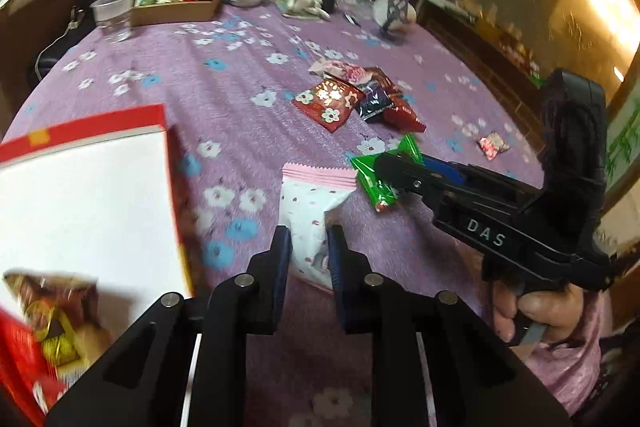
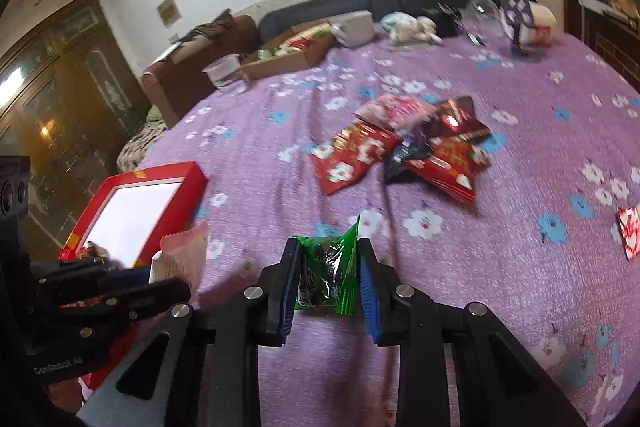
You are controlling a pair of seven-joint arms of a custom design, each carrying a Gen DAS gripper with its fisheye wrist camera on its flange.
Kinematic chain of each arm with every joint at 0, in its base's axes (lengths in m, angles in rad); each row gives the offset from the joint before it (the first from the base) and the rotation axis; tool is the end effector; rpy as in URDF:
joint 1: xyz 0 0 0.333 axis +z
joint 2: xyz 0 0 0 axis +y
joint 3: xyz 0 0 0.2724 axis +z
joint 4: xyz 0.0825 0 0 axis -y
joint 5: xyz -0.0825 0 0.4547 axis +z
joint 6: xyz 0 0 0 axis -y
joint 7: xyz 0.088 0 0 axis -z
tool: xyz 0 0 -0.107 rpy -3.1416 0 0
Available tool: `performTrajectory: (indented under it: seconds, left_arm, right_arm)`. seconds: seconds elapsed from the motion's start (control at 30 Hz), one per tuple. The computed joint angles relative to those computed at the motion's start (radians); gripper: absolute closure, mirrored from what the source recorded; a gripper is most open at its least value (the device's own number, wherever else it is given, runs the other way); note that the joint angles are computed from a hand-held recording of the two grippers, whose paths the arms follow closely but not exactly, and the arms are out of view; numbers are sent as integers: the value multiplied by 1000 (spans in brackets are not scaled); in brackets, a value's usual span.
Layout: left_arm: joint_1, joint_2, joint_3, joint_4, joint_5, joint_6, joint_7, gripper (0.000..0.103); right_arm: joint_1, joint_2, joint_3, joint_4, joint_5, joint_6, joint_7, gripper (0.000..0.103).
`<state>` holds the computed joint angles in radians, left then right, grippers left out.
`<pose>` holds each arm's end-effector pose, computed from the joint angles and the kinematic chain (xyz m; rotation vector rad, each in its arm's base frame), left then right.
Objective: Organize snacks
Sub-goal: 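Grasp the white-pink wafer with the left gripper while the right gripper holds the green candy, then release the wafer and green candy into the tray with both grippers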
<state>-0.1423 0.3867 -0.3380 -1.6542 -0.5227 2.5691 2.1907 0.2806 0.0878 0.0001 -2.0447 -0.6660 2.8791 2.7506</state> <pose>0.6794 -0.3178 0.3853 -1.2516 2.6006 -1.0915 0.6297 0.2184 0.3956 -1.4056 1.9430 -0.5557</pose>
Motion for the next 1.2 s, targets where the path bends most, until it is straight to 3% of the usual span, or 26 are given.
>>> performTrajectory:
  seconds: [0.13,0.23,0.43,0.5,0.67,0.93,1.17,1.2]
  left_arm:
    - [31,-76,-20,-95,-89,62,82,86]
    - [54,-123,-27,-144,-190,54,162,86]
    - [48,-231,13,-253,-329,85,295,86]
    - [43,-260,34,-283,-377,94,329,86]
    - [40,-282,90,-303,-436,108,333,86]
    - [64,-257,119,-276,-458,176,311,86]
    - [84,-181,116,-208,-321,235,186,87]
    - [90,-177,112,-207,-303,242,173,87]
  right_arm:
    - [14,10,-4,13,-67,66,4,75]
    - [28,11,-10,20,-107,73,32,75]
    - [60,20,-14,42,-175,113,130,75]
    - [51,41,12,56,-79,146,46,75]
    - [95,130,38,172,70,109,-153,75]
    - [153,322,61,426,265,60,-381,75]
    - [214,498,28,690,388,-23,-498,76]
    - [239,513,0,715,386,-42,-478,76]
